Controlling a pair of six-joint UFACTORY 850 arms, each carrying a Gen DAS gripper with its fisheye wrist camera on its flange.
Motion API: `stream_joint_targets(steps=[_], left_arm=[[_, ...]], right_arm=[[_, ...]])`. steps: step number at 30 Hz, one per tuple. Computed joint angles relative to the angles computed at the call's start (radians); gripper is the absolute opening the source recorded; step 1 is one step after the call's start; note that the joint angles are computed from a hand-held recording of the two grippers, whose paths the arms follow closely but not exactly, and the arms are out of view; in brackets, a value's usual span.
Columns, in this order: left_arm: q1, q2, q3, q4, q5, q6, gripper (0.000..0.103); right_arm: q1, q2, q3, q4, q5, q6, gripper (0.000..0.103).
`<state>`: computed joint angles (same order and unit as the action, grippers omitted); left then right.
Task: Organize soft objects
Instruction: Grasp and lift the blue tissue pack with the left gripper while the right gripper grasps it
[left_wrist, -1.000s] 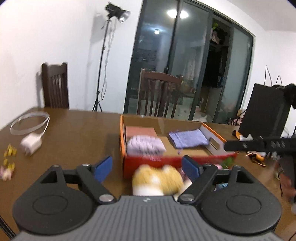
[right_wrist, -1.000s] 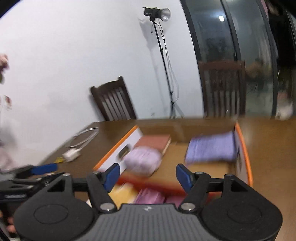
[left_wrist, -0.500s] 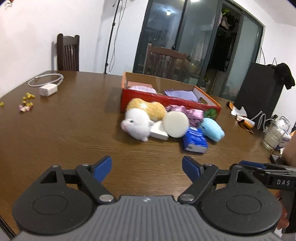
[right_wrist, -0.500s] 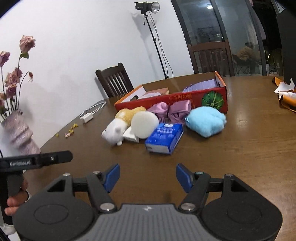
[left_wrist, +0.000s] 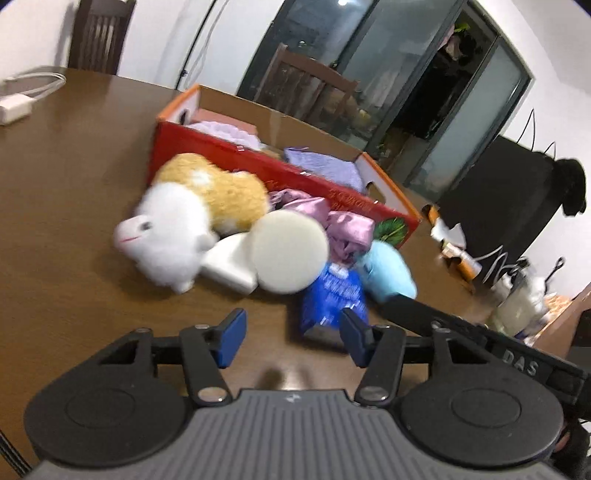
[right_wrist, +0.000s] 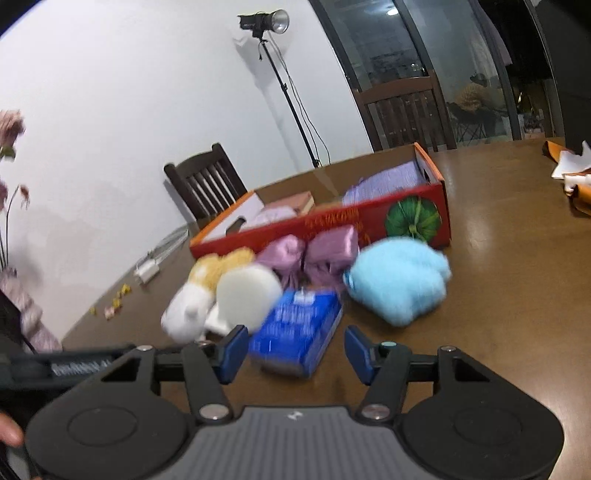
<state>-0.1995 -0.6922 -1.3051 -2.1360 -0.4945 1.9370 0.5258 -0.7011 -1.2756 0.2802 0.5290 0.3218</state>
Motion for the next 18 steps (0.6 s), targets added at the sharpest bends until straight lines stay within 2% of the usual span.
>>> stream_joint_targets(steps=[2, 5, 7, 10, 14, 16, 18], left_arm=[[-0.003, -0.032, -0.044, 0.059, -0.013, -0.061, 0.053], [-0.006, -0.076, -0.11, 0.213, -0.021, -0.208, 0.041], [-0.007, -0.094, -0.133, 0.284, -0.027, -0.272, 0.034], [-0.006, -0.063, -0.082, 0.276, -0.034, -0.235, 0.034], [0.011, 0.017, 0.046, 0.321, -0.086, -0.173, 0.036], [0.037, 0.055, 0.1, 0.292, -0.085, -0.037, 0.045], [0.06, 0.097, 0.153, 0.127, -0.014, 0.152, 0.053]], right_arm=[[-0.013, -0.025, -0.046, -0.009, -0.029, 0.017, 0.046], [-0.023, -0.068, -0.101, -0.03, -0.058, 0.042, 0.032], [-0.028, -0.091, -0.126, -0.087, -0.089, 0.103, 0.018], [-0.028, -0.082, -0.096, -0.159, -0.074, 0.182, 0.015], [0.007, -0.004, 0.044, -0.179, -0.009, 0.22, 0.015], [0.034, 0.036, 0.108, -0.203, 0.009, 0.291, 0.015], [0.054, 0.06, 0.143, -0.362, 0.044, 0.448, 0.015]])
